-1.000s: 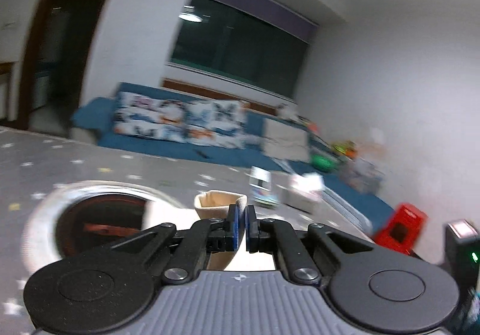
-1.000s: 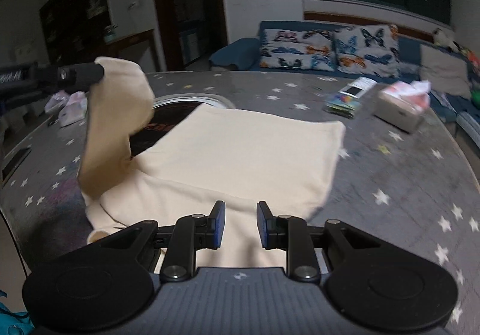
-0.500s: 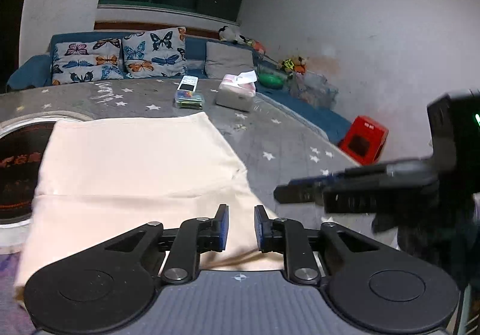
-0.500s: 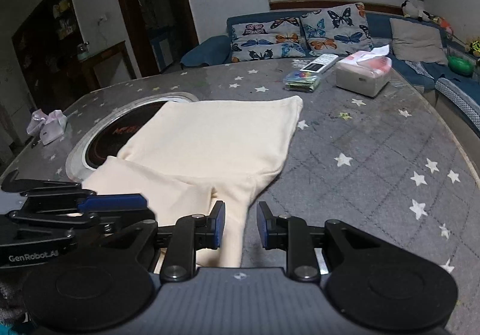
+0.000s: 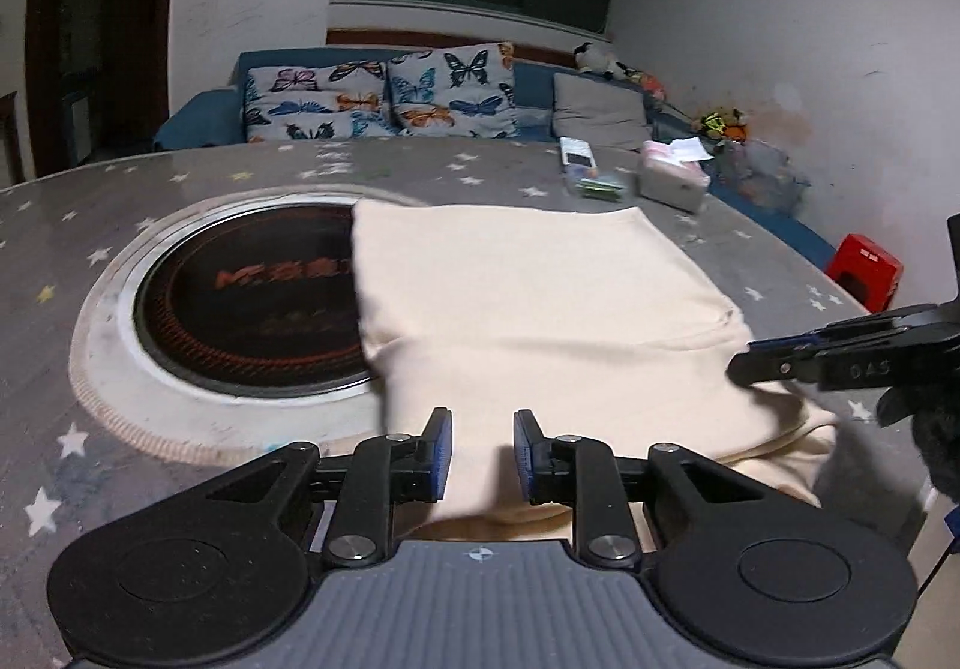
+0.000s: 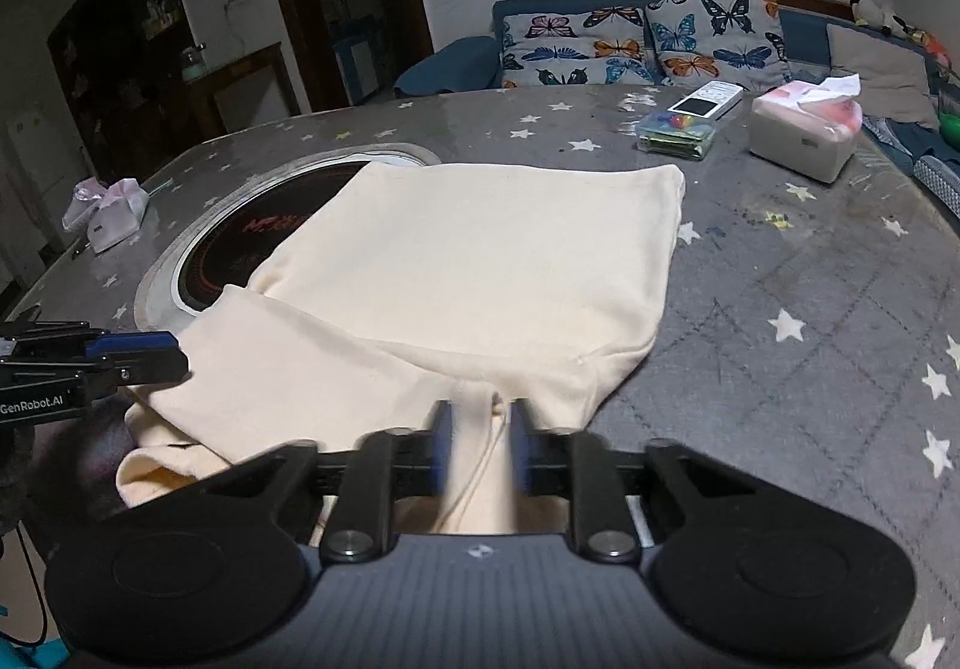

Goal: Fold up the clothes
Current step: 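Lay the sleeve on the body and open the left gripper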

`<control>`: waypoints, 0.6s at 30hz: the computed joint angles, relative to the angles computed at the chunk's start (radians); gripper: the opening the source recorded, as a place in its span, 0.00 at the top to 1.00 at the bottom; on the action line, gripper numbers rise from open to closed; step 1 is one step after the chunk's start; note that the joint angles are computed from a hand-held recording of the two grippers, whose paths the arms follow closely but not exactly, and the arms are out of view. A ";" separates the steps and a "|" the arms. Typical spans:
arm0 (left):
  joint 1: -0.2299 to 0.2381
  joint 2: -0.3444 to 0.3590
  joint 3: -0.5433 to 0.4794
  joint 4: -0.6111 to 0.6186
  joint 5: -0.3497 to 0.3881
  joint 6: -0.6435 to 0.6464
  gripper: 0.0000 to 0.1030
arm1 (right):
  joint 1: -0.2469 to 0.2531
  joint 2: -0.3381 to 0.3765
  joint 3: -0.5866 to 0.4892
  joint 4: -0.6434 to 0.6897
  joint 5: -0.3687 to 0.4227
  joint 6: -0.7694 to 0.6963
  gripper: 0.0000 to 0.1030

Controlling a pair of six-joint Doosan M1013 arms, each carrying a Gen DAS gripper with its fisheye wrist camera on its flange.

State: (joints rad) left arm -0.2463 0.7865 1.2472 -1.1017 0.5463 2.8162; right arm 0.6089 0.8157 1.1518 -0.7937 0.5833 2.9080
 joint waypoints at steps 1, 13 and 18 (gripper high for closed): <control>0.000 0.002 -0.003 0.001 -0.002 -0.005 0.76 | 0.003 0.001 -0.007 -0.009 0.011 -0.005 0.96; -0.006 0.014 -0.031 0.031 -0.012 -0.028 0.76 | 0.006 0.014 -0.037 -0.026 0.102 -0.023 0.94; -0.015 0.028 -0.069 0.021 0.011 -0.014 0.76 | 0.013 -0.002 -0.020 -0.105 0.081 -0.001 0.92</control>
